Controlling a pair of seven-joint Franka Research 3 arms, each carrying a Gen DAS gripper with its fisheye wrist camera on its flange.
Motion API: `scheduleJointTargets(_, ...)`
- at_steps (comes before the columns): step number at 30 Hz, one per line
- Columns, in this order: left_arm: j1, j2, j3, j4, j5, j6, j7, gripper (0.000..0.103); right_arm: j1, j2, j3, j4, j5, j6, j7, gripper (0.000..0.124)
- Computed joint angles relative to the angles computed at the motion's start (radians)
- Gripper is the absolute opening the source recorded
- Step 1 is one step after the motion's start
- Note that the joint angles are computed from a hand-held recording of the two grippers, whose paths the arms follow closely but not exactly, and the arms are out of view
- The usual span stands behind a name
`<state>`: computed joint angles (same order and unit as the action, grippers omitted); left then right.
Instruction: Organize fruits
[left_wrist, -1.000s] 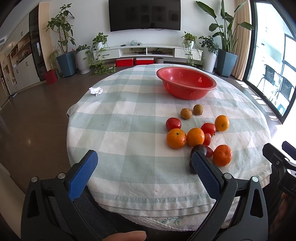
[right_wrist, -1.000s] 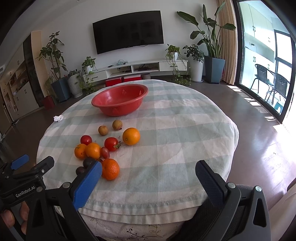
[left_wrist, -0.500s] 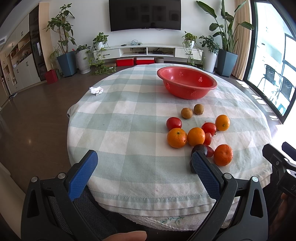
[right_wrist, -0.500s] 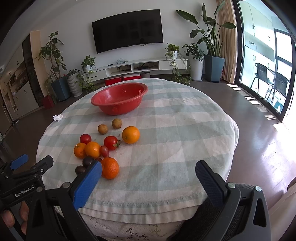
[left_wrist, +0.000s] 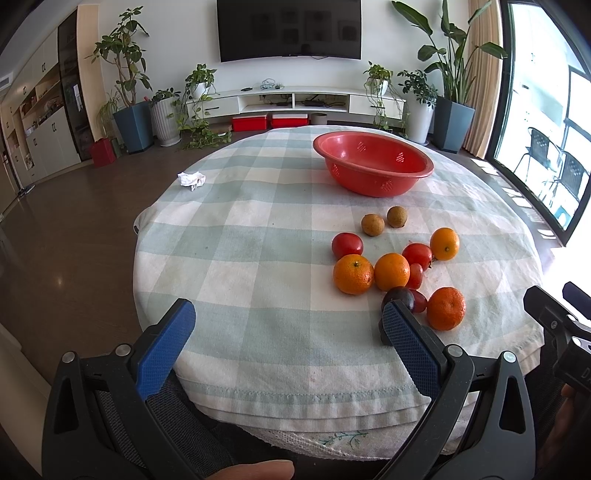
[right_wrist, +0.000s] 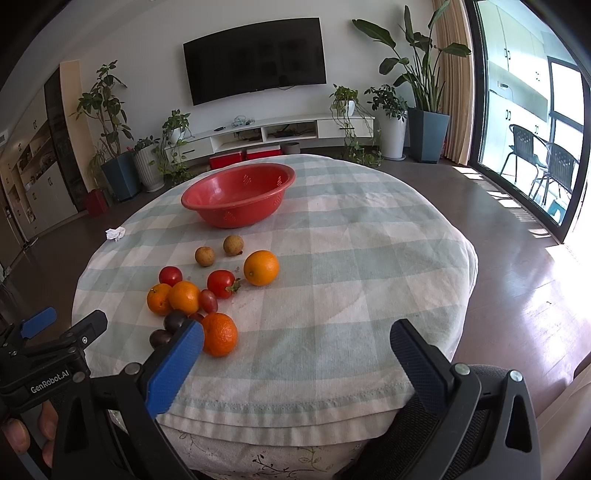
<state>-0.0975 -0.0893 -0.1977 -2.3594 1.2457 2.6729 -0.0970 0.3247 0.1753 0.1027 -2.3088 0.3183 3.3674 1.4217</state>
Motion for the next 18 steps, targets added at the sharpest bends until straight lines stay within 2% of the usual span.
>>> scheduleJointTargets(18,0.000,0.001,0.001,0.002,-0.004,0.001,0.006,0.103,-0.003,0.002,0.005,-0.014,-0.005,0.009,0.006,0.103)
